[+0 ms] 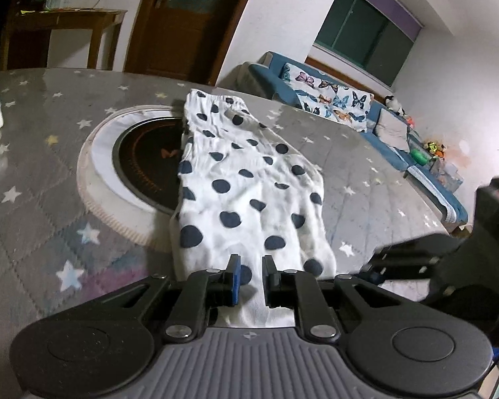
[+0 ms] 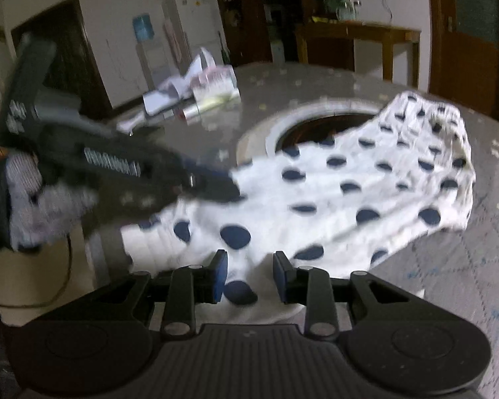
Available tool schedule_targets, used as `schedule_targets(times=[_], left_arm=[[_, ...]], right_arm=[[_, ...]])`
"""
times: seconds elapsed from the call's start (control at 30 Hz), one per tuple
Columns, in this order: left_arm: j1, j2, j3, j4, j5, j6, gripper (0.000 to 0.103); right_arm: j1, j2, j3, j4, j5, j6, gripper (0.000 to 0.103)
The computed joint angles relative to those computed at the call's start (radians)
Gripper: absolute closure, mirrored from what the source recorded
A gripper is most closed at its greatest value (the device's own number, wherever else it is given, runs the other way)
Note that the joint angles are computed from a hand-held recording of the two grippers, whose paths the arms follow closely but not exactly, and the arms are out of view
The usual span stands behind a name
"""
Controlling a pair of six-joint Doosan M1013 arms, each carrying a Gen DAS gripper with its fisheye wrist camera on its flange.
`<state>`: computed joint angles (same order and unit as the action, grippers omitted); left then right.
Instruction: Fold clothes
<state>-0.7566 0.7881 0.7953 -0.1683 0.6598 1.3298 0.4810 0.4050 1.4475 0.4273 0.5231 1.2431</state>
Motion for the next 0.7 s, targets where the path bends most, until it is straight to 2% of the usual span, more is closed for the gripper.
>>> schedule_targets(times=[0.13, 0.27, 0.4, 0.5, 0.6, 0.7], left_arm=[[0.001, 0.022, -0.042, 0.016, 0.017, -0.021, 0.088], [0.004, 0.048, -0.088, 0.014, 0.036, -0.037, 0.088], [0.004, 0.085, -0.153, 0.007, 0.083, -0.037, 0.088], [0.004, 0.109, -0.191, 0.007, 0.122, -0.040, 0.088], [0.007, 0.119, -0.206, 0.008, 0.146, -0.047, 0.088], [0.011, 0.124, -0.208, 0.001, 0.158, -0.053, 0.088]], right_arm=[[-0.011, -0.004, -0.002, 0.027, 0.002, -0.013, 0.072], [-0.035, -0.009, -0.018, -0.007, -0.034, 0.052, 0.071], [-0.046, 0.018, -0.058, -0.240, -0.066, 0.260, 0.071], [-0.061, 0.053, -0.095, -0.360, -0.062, 0.390, 0.071], [-0.078, 0.083, -0.121, -0.431, -0.033, 0.482, 0.071], [-0.092, 0.101, -0.141, -0.441, -0.004, 0.493, 0.071]])
